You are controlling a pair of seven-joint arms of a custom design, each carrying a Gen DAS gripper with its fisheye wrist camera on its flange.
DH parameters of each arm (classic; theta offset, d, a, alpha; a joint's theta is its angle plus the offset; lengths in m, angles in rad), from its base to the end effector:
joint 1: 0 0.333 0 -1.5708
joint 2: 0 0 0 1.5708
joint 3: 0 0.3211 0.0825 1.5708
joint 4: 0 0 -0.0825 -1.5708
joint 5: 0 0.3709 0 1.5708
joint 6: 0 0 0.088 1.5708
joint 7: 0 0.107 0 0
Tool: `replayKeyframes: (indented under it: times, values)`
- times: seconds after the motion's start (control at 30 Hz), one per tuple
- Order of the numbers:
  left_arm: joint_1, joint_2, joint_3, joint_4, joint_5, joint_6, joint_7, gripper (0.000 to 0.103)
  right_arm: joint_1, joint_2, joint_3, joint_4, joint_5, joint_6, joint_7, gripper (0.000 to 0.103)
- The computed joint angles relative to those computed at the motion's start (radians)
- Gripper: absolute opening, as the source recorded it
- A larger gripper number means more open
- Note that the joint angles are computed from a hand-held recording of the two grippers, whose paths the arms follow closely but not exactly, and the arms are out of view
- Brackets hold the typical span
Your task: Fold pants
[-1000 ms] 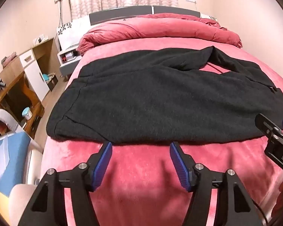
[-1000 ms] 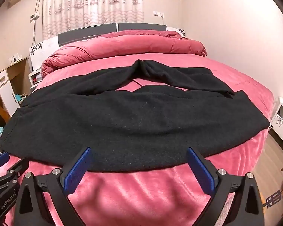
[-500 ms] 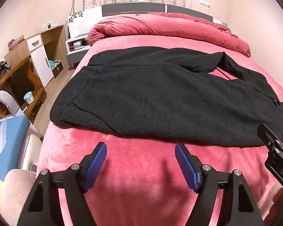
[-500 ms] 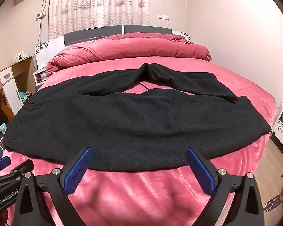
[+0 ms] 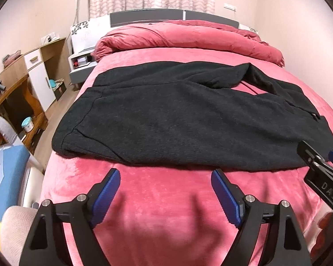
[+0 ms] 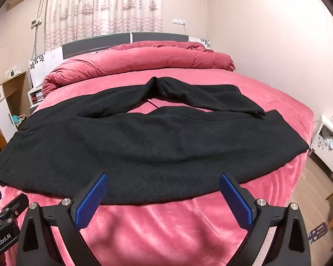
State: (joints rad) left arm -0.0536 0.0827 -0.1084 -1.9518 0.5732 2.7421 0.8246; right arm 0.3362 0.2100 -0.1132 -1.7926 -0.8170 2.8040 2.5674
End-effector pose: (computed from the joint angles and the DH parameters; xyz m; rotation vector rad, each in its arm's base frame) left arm 0.5998 -0.1177 0.5248 -1.8601 1.6202 -0.6776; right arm 0.6253 0.1837 0.5247 -1.5966 1.7487 -0.8882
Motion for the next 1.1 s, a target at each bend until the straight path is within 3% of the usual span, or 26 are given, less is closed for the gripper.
replayKeyframes:
  times: [0.27,1.1]
  values:
    - [-0.013,0.007,-0.005,0.004,0.024,0.020,0.012,0.086,0.001,-0.016,-0.007,-0.004,-0.084,-0.024,0.085,0.101]
    - [-0.019,0.011,-0.006,-0.002,0.006,0.022,0.052,0.087,-0.018,-0.004,0.012,-0.009,0.021,-0.033,0.007,0.101]
